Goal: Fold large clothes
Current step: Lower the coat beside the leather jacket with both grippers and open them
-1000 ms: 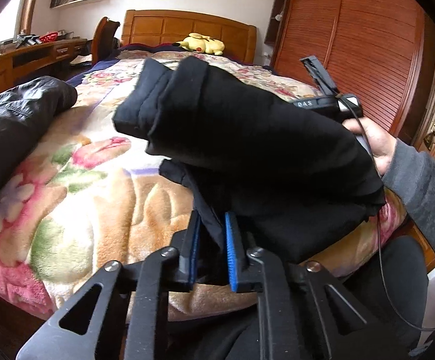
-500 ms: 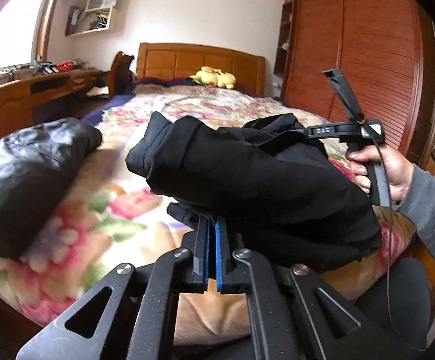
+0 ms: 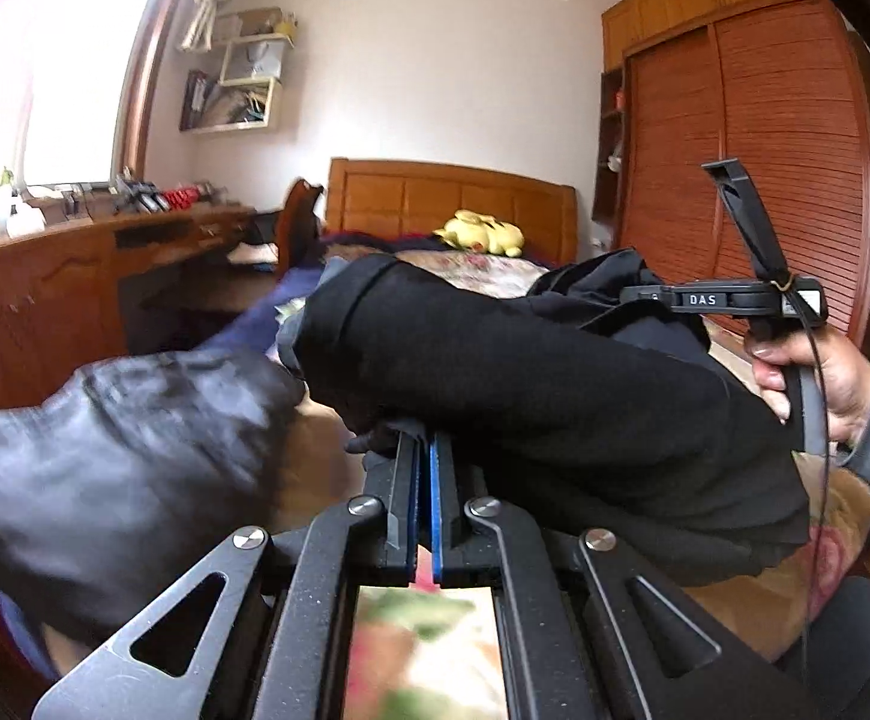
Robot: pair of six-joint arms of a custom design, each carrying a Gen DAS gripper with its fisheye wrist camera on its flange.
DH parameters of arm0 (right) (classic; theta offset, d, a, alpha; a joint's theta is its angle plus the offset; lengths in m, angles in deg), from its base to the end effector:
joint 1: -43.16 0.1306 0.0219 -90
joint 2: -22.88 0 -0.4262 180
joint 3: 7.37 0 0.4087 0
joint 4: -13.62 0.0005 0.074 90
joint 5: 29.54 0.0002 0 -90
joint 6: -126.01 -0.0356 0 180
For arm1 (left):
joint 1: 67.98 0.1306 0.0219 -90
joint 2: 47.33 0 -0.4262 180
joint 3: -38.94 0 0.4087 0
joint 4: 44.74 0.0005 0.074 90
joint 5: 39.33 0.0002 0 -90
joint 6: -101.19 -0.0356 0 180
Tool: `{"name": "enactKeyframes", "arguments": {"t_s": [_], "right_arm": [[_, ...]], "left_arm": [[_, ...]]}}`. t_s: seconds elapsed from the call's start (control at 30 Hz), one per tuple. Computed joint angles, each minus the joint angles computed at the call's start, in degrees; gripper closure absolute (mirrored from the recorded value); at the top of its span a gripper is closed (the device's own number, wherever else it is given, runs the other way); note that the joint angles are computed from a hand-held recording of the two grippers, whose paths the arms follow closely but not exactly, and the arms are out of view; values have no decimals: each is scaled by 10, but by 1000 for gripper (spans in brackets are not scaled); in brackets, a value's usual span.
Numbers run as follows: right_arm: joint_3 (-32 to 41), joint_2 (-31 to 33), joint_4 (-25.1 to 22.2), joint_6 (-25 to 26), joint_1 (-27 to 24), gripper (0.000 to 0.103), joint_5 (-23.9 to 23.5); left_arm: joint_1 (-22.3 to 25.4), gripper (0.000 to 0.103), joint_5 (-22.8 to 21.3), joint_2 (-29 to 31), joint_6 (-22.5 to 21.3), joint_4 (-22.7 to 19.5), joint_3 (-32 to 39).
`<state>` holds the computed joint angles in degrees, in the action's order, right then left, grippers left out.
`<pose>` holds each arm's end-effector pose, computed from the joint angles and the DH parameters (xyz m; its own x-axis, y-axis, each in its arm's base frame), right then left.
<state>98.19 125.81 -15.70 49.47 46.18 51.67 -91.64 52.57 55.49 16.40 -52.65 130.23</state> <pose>0.6219 0.0378 0.5155 -0.3924 -0.2511 -0.8849 -0.2876 0.9473 -0.1412 0.5674 -0.2504 0.4278 -0.3426 0.0510 -0.9381 0.4003 0.9113 -0.0966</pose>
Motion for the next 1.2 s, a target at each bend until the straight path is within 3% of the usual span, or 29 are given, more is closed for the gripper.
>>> {"name": "enactKeyframes", "arguments": {"t_s": [0.13, 0.43, 0.63, 0.73, 0.83, 0.93, 1.07, 1.2], "right_arm": [[38, 22, -4, 10, 32, 91, 19], [164, 103, -20, 28, 110, 91, 49], [221, 167, -17, 14, 145, 91, 24], [245, 201, -24, 13, 157, 90, 19], [246, 217, -29, 34, 162, 85, 32], [242, 222, -47, 23, 156, 71, 39], [247, 220, -89, 7, 134, 56, 9], [189, 172, -65, 6, 120, 38, -14]], "left_arm": [[33, 100, -8, -2, -34, 15, 11], [114, 100, -43, 9, -47, 36, 36], [162, 100, -81, 7, -39, 51, 15], [183, 100, -101, 22, -33, 32, 18], [193, 100, -111, 40, -35, -1, 22], [197, 100, -108, 41, -21, -5, 10], [196, 100, -102, 31, -6, -19, 1], [191, 92, -108, 20, 10, -35, 0]]}}
